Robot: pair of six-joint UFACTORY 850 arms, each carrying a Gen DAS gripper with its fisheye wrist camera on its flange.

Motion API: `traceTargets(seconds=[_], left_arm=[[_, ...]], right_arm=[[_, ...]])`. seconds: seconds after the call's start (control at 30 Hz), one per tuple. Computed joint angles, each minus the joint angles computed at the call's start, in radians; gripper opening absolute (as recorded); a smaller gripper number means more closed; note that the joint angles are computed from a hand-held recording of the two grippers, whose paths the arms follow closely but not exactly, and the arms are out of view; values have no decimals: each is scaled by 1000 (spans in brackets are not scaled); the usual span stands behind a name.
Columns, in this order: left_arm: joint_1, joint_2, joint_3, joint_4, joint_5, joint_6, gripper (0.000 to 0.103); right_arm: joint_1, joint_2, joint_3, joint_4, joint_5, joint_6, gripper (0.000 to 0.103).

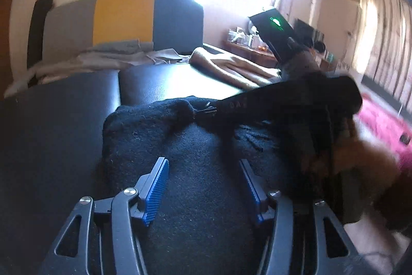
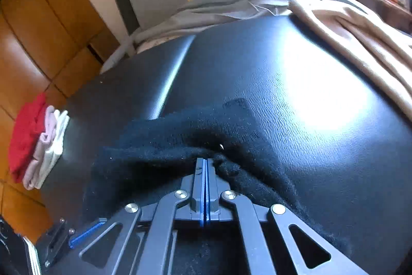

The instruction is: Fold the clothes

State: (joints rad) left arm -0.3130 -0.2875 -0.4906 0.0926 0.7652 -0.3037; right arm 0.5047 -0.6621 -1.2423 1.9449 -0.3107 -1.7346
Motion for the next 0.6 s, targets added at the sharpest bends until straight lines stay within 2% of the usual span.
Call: traceTargets(seconds=[0.07, 0.17, 0.27, 0.37, 0.4, 0.43, 0.47, 0.5, 0.53, 0.6], left_arm=[[55, 16, -10, 131, -13, -134, 56], [116, 28, -41, 195, -48, -203, 56], [160, -12, -131, 260, -163, -258, 56], [204, -69, -228, 375, -257, -418, 56], [212, -95, -273, 429, -322, -482, 56], [213, -130, -313, 467, -382, -518, 62], [213, -152, -331, 475, -400, -528, 67], [217, -169, -334, 472, -375, -527, 70], [214, -175, -329, 433, -360, -487, 70], [192, -162, -323, 345, -392, -396, 70]], right_arm=[[-14, -9, -11, -37, -38, 6, 0], [-28, -35, -41, -61, -93, 48, 0], [-29, -76, -88, -73, -126, 103, 0], [-31, -123, -154, -120, -145, 175, 0], [-33, -126, -156, -123, -154, 175, 0], [-36, -124, -149, -112, -168, 161, 0], [-40, -122, -143, -102, -182, 147, 0], [-42, -121, -138, -95, -195, 138, 0], [-44, -126, -145, -98, -203, 146, 0], [-51, -129, -144, -99, -223, 158, 0]])
